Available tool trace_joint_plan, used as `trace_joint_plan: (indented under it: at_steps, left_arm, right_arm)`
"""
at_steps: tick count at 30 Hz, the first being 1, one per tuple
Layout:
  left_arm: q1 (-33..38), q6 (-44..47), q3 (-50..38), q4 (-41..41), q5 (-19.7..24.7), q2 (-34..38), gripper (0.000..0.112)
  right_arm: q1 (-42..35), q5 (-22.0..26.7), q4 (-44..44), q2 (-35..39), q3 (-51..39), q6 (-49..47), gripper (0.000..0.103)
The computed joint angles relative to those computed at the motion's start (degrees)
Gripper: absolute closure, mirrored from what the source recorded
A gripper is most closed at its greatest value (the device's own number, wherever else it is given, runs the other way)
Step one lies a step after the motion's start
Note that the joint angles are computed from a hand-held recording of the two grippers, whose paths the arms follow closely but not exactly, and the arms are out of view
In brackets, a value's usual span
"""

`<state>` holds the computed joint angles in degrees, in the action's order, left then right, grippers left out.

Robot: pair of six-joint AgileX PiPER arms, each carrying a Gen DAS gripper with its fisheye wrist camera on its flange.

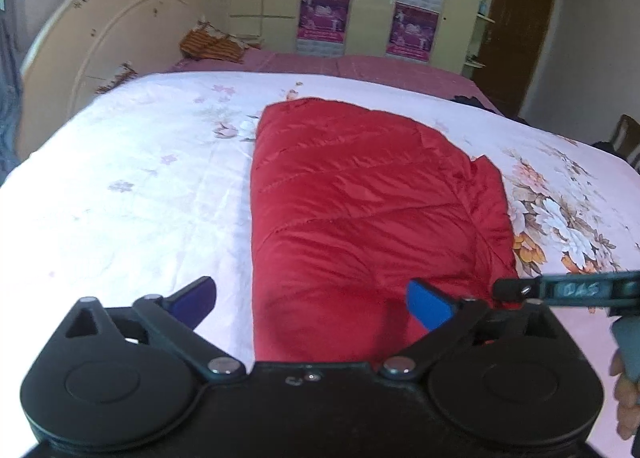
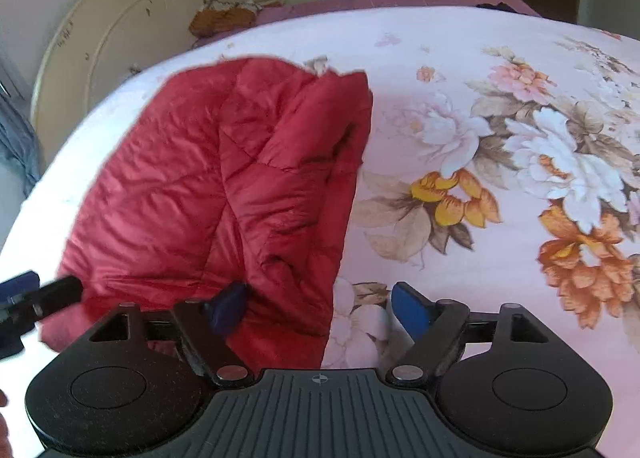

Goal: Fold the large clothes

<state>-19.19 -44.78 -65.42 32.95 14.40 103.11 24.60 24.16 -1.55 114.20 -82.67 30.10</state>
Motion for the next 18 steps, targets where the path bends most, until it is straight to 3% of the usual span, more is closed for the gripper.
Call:
trace_joint_plan:
  at_steps: [4,5,8,10,14,18]
  left_arm:
    - [-6.6,-14.7,2.5,10.4,9.9,-5.5,0.010]
    - [-9.3,-18.0,3.0,12.5,14.0,-7.1,0.010]
    - [-16.6,-27.1,7.1,18.5,21.7,-12.7,0.010]
    - [-21.3,-31.1,10.6,20.6,24.3,-17.3,0.009]
    - [-34.2,-39.6,13.8,23.7,35.4,-23.5,0.009]
    - [-48.7,-48.2,14.0,24.4,49.5,-26.5,0.009]
  right_arm:
    - [0.8,-5.5,-0.7,-10.4,11.3,1.1,0.023]
    - [1.4,-6.3,-1.9,-13.2,14.1,2.1,0.022]
    - [3.7,-7.6,-9.0,-21.8,21.8,7.6,0.021]
    - [6.1,-7.7,-16.5,-27.5,26.5,14.1,0.021]
    - [12.8,-4.0,-34.7,-38.9,34.9,31.0,0.020]
    - [22.0,4.9,-43.9,-49.8,40.5,41.5,0.019]
